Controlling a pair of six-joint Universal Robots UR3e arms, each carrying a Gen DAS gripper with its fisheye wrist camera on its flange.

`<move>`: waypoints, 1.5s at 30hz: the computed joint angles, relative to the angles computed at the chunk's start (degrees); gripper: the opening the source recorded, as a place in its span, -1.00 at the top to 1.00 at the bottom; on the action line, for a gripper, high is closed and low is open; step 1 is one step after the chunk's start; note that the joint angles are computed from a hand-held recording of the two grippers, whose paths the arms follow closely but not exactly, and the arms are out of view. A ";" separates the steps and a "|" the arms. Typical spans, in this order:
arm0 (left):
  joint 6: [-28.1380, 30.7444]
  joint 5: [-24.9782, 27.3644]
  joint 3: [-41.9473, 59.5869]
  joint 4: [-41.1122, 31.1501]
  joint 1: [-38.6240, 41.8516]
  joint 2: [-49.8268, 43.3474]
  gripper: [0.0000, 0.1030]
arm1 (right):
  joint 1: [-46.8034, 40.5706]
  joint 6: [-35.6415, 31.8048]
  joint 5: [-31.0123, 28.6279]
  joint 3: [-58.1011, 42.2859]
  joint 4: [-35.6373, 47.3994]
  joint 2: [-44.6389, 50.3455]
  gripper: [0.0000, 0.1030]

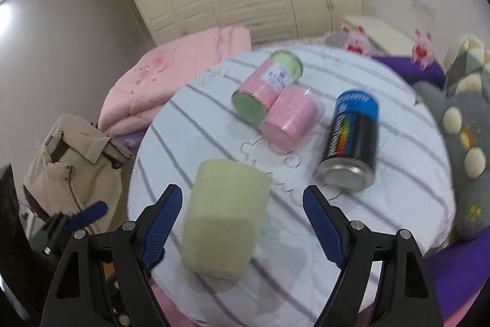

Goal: Flip cup upright
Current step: 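Lift the green cup with the left gripper and rotate it rim-up, then lower the upright green cup onto the tablecloth with the left gripper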

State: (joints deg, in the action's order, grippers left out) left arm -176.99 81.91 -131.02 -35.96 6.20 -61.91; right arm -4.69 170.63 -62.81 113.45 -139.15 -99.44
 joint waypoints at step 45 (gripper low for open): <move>3.95 -4.46 7.73 7.88 -1.34 -17.90 -0.99 | 6.73 5.23 -3.57 -20.34 1.72 22.29 -0.56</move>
State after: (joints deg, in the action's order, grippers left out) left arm -173.03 77.45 -123.29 -28.08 4.86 -79.81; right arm 2.04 175.86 -66.38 93.11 -137.44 -77.15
